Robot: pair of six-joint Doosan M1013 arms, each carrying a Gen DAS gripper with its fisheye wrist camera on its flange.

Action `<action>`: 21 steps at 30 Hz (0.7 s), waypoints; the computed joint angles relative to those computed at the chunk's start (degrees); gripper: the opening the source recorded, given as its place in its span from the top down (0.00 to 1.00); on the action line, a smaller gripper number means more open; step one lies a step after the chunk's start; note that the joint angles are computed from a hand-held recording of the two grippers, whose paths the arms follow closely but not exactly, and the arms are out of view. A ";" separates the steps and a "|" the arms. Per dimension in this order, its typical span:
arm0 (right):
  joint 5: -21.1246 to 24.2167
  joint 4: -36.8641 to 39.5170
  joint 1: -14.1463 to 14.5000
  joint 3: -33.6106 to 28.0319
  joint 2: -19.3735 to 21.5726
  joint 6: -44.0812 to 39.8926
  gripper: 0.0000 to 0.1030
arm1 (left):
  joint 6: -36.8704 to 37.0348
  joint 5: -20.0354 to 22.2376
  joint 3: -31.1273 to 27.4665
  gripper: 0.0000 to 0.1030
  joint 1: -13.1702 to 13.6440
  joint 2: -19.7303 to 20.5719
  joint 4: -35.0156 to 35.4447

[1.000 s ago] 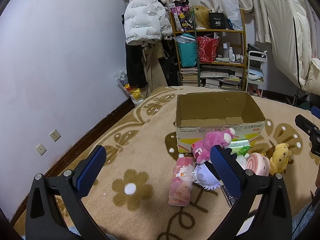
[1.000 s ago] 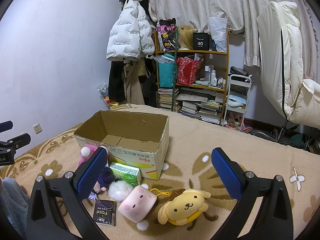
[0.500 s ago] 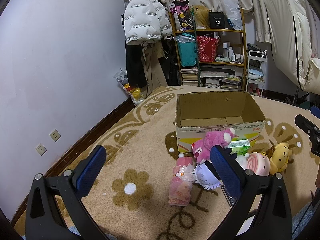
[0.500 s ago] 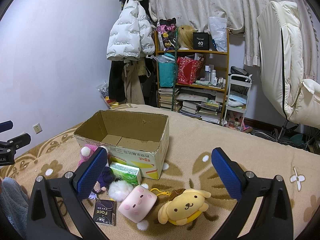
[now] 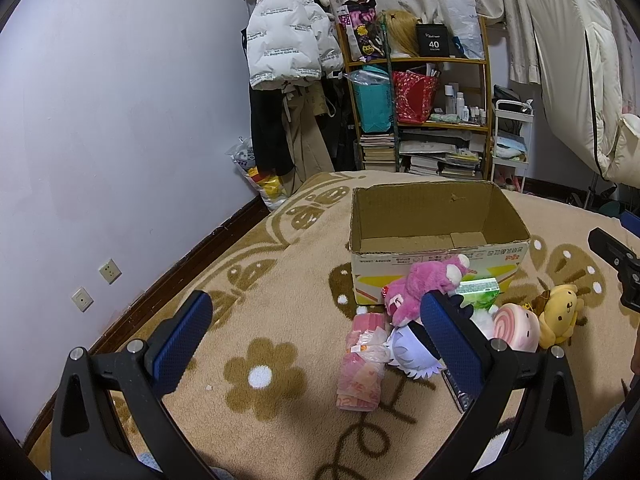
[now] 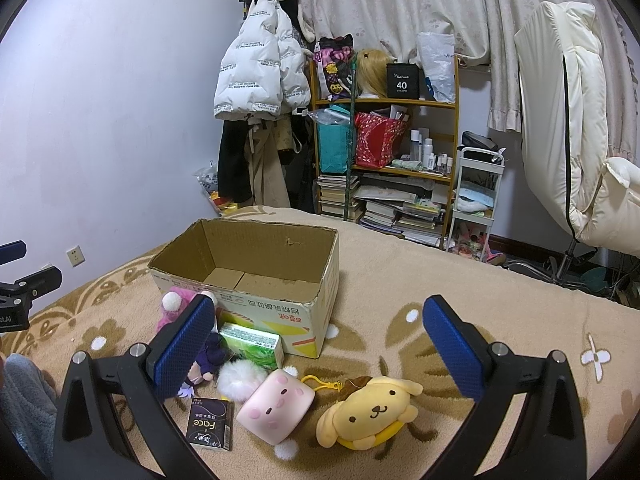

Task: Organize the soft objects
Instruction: 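Move left tool to the pink bear plush while right tool approaches the yellow dog plush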

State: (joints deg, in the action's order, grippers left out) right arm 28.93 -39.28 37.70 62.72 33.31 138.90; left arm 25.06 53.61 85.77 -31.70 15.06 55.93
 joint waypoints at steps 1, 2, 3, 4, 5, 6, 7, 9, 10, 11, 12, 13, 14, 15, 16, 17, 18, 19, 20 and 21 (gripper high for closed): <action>-0.01 0.03 0.00 -0.01 0.01 -0.02 0.00 | 0.13 0.10 0.04 0.00 -0.05 0.01 -0.11; -0.01 0.03 0.00 -0.03 0.03 -0.02 0.00 | 0.34 0.17 -0.17 0.00 -0.04 0.20 -0.23; 0.01 0.06 0.00 -0.05 0.05 -0.06 0.00 | 0.50 0.26 -0.26 0.00 -0.06 0.24 -0.30; 0.01 0.09 0.00 -0.06 0.06 -0.06 0.00 | 0.42 0.20 -0.02 0.00 -0.05 0.05 -0.22; 0.02 0.12 -0.01 -0.07 0.07 -0.09 0.00 | 0.33 0.15 0.05 0.00 -0.05 0.00 -0.17; 0.04 0.09 -0.02 -0.12 0.11 -0.09 0.00 | 0.37 0.20 -0.04 0.00 -0.05 0.08 -0.24; 0.02 0.16 -0.03 -0.14 0.12 -0.15 0.00 | 0.45 0.25 -0.08 0.00 -0.06 0.10 -0.31; 0.19 0.17 -0.04 -0.26 0.20 -0.20 0.00 | 0.55 0.30 -0.09 0.00 -0.07 0.09 -0.37; 0.27 0.27 -0.05 -0.31 0.23 -0.34 0.00 | 0.56 0.30 -0.10 0.00 -0.07 0.10 -0.32; 0.39 0.70 -0.07 -0.39 0.25 -0.81 0.00 | 0.56 0.30 -0.10 0.00 -0.07 0.10 -0.32; 0.43 1.38 -0.11 -0.43 0.24 -1.44 0.00 | 0.60 0.25 -0.03 0.00 -0.08 0.05 -0.28; 0.48 2.17 -0.16 -0.47 0.23 -2.13 0.00 | 0.39 0.24 0.23 0.00 -0.18 0.02 -0.18; 0.59 2.45 -0.04 -0.39 0.20 -2.22 0.00 | 0.57 0.38 0.09 0.00 -0.22 0.11 -0.28; 0.63 3.08 -0.08 -0.32 0.18 -2.64 0.00 | 0.83 0.49 0.01 0.00 -0.23 0.17 -0.45; 0.72 3.60 -0.11 -0.28 0.14 -3.03 0.00 | 1.16 0.95 -0.15 0.00 -0.33 0.62 -0.64; 0.99 4.06 -0.18 -0.64 0.50 -3.53 0.00 | 1.65 1.31 -0.37 0.00 -0.35 1.05 -1.01; 1.82 4.76 -0.31 -1.24 0.67 -4.53 0.00 | 2.87 1.50 -0.76 0.00 -0.20 1.39 -2.02; 2.72 5.12 -0.35 -1.96 1.02 -5.13 0.00 | 3.72 1.48 -1.04 0.00 -0.09 1.53 -2.85; 3.71 5.39 -0.37 -2.73 1.46 -5.43 0.00 | 4.42 1.60 -1.41 0.00 0.00 1.75 -3.34; 4.43 5.88 -0.38 -3.41 2.07 -5.62 0.00 | 5.07 1.67 -1.66 0.00 0.03 1.89 -3.62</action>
State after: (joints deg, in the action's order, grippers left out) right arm 33.36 -33.40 37.31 59.30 35.38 133.28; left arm 30.12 55.28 84.11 -31.67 16.95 52.31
